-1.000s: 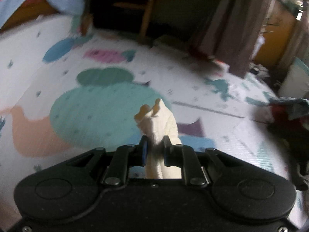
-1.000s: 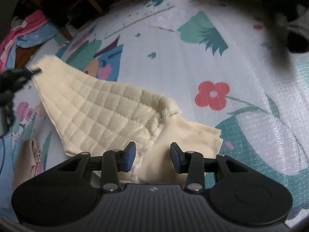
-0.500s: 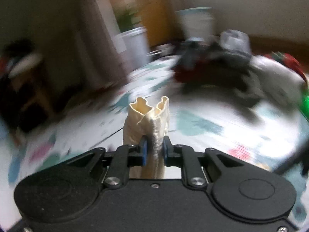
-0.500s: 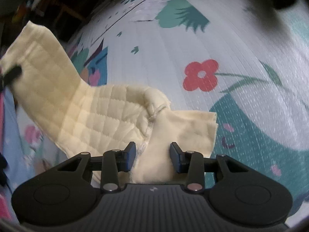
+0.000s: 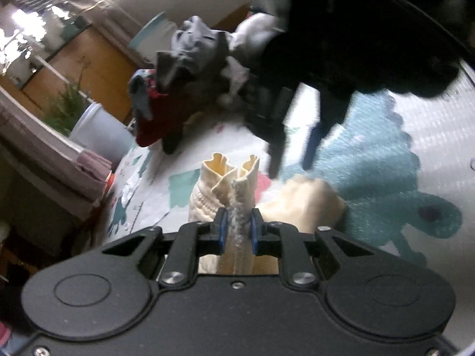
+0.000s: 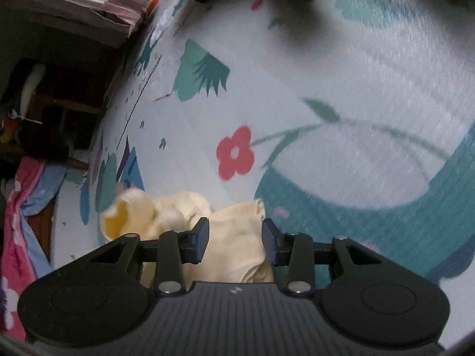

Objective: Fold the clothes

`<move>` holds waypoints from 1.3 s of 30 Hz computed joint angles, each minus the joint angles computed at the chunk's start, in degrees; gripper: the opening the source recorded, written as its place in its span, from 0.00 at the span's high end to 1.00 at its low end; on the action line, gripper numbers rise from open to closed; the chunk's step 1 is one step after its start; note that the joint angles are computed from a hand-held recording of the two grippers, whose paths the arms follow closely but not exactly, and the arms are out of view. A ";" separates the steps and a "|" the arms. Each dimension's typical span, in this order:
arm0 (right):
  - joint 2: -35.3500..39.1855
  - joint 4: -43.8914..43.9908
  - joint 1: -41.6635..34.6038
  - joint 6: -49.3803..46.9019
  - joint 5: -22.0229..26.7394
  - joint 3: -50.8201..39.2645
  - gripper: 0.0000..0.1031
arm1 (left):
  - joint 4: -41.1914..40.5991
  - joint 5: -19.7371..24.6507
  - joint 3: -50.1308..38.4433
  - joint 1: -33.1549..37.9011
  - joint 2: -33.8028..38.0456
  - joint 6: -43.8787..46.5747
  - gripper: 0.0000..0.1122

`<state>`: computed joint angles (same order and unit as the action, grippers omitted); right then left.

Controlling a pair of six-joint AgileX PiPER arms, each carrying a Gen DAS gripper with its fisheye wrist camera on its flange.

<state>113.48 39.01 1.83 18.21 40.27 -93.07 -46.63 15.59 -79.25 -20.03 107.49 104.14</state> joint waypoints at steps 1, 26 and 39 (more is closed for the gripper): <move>0.11 -1.74 0.08 0.11 0.06 -0.85 0.60 | 0.39 0.05 0.19 -0.25 0.17 0.45 0.88; 4.13 -18.11 11.37 -25.39 5.09 -19.17 0.62 | 18.51 28.78 -26.12 12.46 9.05 -49.46 0.76; 0.97 -27.00 13.69 -25.87 2.34 -11.09 0.62 | 17.85 36.05 -32.56 14.46 13.14 -49.23 0.75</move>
<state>114.46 12.01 15.52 -7.66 42.61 -104.17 -28.78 51.63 -111.82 -5.57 120.64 54.92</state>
